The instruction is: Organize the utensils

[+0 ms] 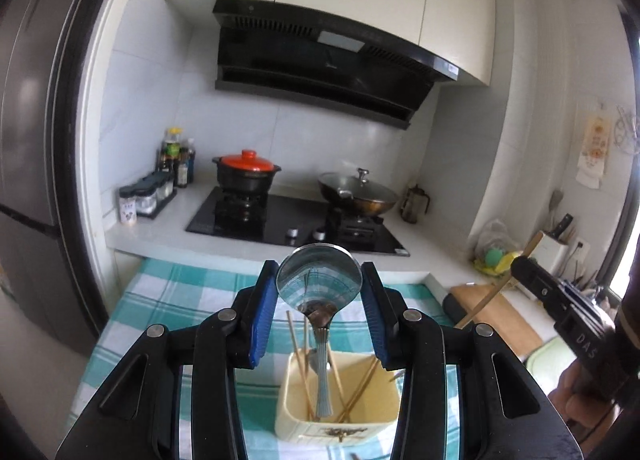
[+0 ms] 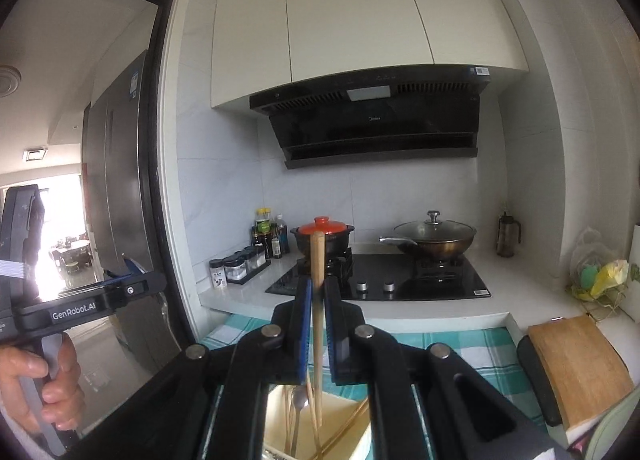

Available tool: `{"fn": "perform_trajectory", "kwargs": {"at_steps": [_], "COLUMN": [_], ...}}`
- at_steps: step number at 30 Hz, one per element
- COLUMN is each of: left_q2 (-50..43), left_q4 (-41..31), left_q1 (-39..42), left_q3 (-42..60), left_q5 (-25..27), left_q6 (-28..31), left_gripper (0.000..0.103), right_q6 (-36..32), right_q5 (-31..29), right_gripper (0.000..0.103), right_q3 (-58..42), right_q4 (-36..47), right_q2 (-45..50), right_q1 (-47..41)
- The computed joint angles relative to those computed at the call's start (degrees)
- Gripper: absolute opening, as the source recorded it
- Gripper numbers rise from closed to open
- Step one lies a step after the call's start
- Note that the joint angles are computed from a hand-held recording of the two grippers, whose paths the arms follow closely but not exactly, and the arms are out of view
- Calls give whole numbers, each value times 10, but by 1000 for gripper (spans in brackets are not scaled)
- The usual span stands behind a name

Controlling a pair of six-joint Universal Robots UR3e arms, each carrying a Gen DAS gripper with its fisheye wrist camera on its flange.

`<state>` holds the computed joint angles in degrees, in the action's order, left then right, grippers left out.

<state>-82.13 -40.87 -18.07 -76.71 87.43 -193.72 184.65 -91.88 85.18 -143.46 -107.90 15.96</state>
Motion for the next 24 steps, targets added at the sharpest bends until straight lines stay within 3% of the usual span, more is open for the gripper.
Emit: {"fn": "perform_trajectory", "kwargs": {"at_steps": [3,9,15,17,19,20,24], "left_q2": [-72,-187,-243,-231,-194,-169,-17], "left_q4": [-5,-105,-134,-127,-108,-101,-132], "left_q1": [-8,7,9,16,30,37,67], "left_q3": [39,102,102,78,31,6,-120], "left_q5": [7,-31,-41,-57,-83,-88,-93], "left_q6": [-13,-15,-13,-16,-11,-2,71], "left_gripper": [41,41,42,43,56,60,76], "right_q6": [-14,-13,3,14,18,16,-42], "right_q5": [29,86,124,134,151,155,175], "right_gripper": [7,7,10,12,32,35,35], "right_q3": [-20,-60,-23,-6,21,25,88], "right_q4": [49,196,183,174,164,162,225], "right_q2": [46,140,173,164,138,129,4], "right_q1": [-21,-59,-87,-91,-101,-104,-122]}}
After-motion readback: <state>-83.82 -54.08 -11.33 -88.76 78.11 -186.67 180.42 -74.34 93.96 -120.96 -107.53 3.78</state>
